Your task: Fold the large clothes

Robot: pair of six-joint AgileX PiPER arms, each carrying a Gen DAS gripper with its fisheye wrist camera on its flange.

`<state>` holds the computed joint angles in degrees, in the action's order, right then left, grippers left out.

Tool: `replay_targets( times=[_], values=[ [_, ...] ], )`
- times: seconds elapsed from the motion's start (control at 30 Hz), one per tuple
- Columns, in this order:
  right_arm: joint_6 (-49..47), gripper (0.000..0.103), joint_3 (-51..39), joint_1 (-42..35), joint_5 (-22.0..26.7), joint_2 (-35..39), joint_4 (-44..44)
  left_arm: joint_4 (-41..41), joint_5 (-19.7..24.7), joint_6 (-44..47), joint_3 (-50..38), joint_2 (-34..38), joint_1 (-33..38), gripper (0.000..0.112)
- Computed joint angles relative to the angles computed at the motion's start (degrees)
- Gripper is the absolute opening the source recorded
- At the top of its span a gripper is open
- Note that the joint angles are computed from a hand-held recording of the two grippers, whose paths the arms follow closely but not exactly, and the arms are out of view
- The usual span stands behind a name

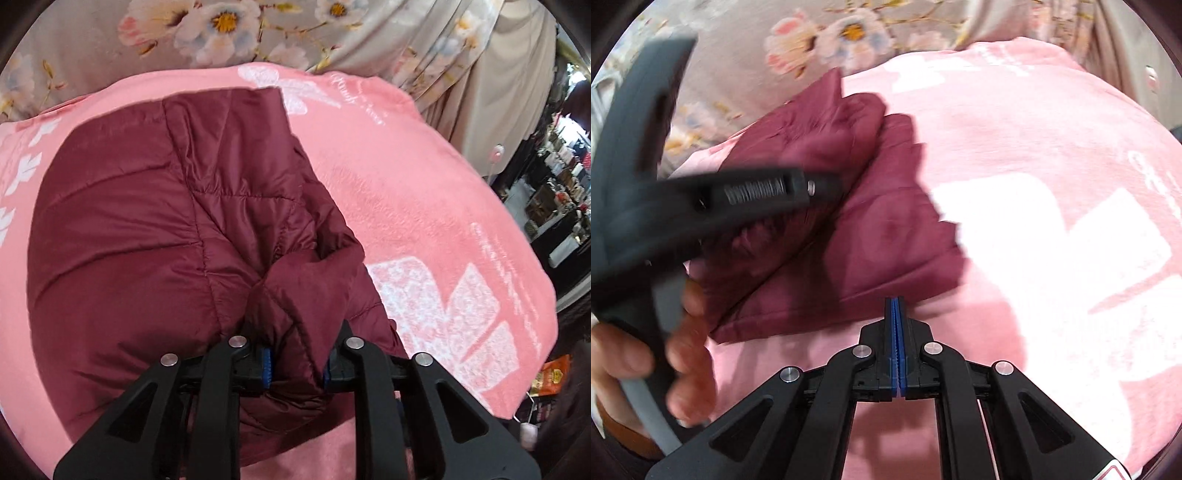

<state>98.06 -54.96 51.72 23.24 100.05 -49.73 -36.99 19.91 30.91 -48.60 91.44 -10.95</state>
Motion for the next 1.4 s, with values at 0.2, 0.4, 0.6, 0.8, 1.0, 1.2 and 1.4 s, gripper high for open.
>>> replay_targets(
  times=[0.2, 0.4, 0.6, 0.8, 1.0, 1.2, 1.4],
  values=[
    [-5.34, 0.008, -2.89, -6.46, 1.12, -3.33, -0.59, -19.19, 18.48, 14.77, -4.04, -5.2, 11.85, 0.062],
    [-26.12, 0.026, -15.97, -14.78, -4.7, -1.5, 15.74, -9.69, 14.99, 5.26, -12.0, -10.42, 22.0, 0.077],
    [-49.95, 0.065, -48.95, -17.51, 9.36, 17.21, 39.74, 20.64, 8.49, -21.81, -20.68, 0.87, 23.6, 0.077],
    [-53.87, 0.067, -73.72, -16.28, 29.89, 34.83, 40.01, 23.2, 8.84, -23.26, -22.97, 7.2, 26.24, 0.077],
    [-44.95, 0.004, -45.18, -16.82, 8.78, 22.15, 33.52, 17.12, 10.45, -19.52, -24.45, 11.24, 24.18, 0.077],
    [-35.72, 0.004, -33.02, -18.59, 3.43, 17.58, 25.32, 17.58, 8.73, -21.22, -25.16, 14.2, 16.87, 0.077],
    [-35.36, 0.004, -31.49, -19.21, 1.05, 19.15, 25.36, 32.33, 2.33, -35.79, -23.53, 16.96, 11.38, 0.085]
  ],
)
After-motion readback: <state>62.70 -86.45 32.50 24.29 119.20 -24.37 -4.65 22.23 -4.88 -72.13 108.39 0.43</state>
